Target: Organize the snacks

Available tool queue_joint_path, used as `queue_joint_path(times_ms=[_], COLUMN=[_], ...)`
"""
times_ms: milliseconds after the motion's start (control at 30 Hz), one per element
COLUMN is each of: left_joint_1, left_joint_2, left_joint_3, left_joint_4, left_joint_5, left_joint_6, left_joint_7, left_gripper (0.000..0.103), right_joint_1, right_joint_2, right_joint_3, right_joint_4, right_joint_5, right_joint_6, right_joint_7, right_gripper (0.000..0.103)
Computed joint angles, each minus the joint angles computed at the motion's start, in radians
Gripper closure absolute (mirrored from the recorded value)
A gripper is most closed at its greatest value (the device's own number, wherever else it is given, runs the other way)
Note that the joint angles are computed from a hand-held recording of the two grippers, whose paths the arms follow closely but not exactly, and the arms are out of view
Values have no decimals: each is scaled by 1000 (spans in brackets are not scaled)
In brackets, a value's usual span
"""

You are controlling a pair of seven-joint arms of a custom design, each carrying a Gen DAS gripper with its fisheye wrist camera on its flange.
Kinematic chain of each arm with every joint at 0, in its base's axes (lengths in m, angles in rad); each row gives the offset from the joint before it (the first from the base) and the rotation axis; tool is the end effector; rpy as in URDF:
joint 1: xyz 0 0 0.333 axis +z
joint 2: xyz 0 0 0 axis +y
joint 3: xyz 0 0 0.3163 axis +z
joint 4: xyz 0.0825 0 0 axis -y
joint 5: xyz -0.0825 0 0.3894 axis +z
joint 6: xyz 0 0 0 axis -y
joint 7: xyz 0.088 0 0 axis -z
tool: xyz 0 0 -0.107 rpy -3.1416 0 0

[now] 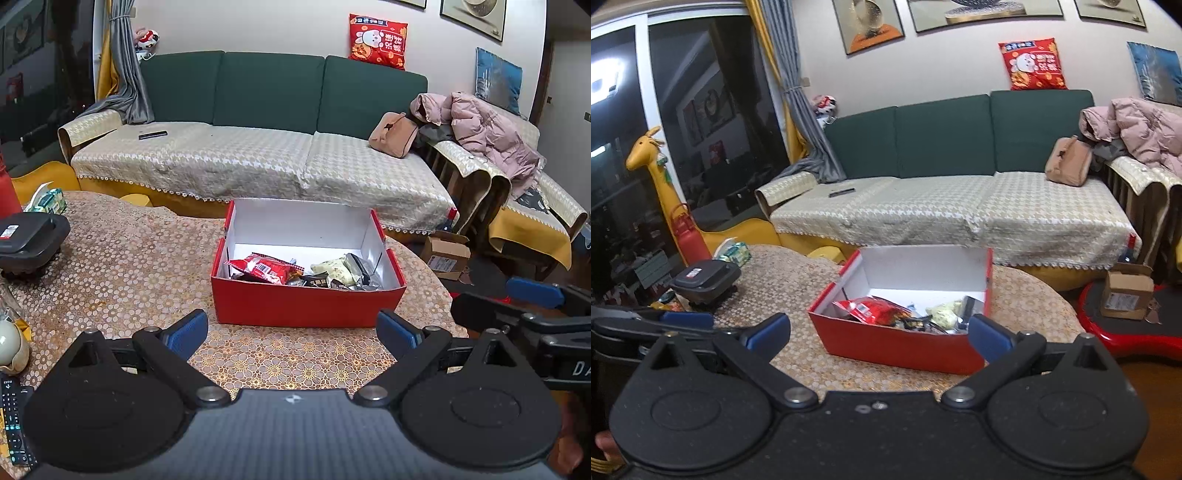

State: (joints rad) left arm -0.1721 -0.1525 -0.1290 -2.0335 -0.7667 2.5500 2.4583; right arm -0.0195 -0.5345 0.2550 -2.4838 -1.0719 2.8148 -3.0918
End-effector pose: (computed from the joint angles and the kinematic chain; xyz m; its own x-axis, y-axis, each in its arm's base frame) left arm 0.5402 -0.1623 0.5844 -0.6674 -0.7392 0.0905 -0.5263 0.3822 -0.7595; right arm 0.4116 0.1556 0.5404 -0.3079 -0.9234 -0.2293 -0.3885 0.3420 -0.8556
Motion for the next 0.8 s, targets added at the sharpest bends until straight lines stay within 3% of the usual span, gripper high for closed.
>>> queue_joint_path(times_ms=[800], left_joint_1=[-8], left_joint_2=[-28], left_joint_3=[9], left_joint_4=[-28], left_joint_5=[-16], left_joint_6=[-19], left_joint_7=[13], left_gripper=[5], right_joint_1=[2], right_joint_2=[-36], right_joint_3=[6], right_joint_4=[-37], right_joint_5=[83], right_joint_6=[-13], right_joint_7=[-52], right_gripper=[0])
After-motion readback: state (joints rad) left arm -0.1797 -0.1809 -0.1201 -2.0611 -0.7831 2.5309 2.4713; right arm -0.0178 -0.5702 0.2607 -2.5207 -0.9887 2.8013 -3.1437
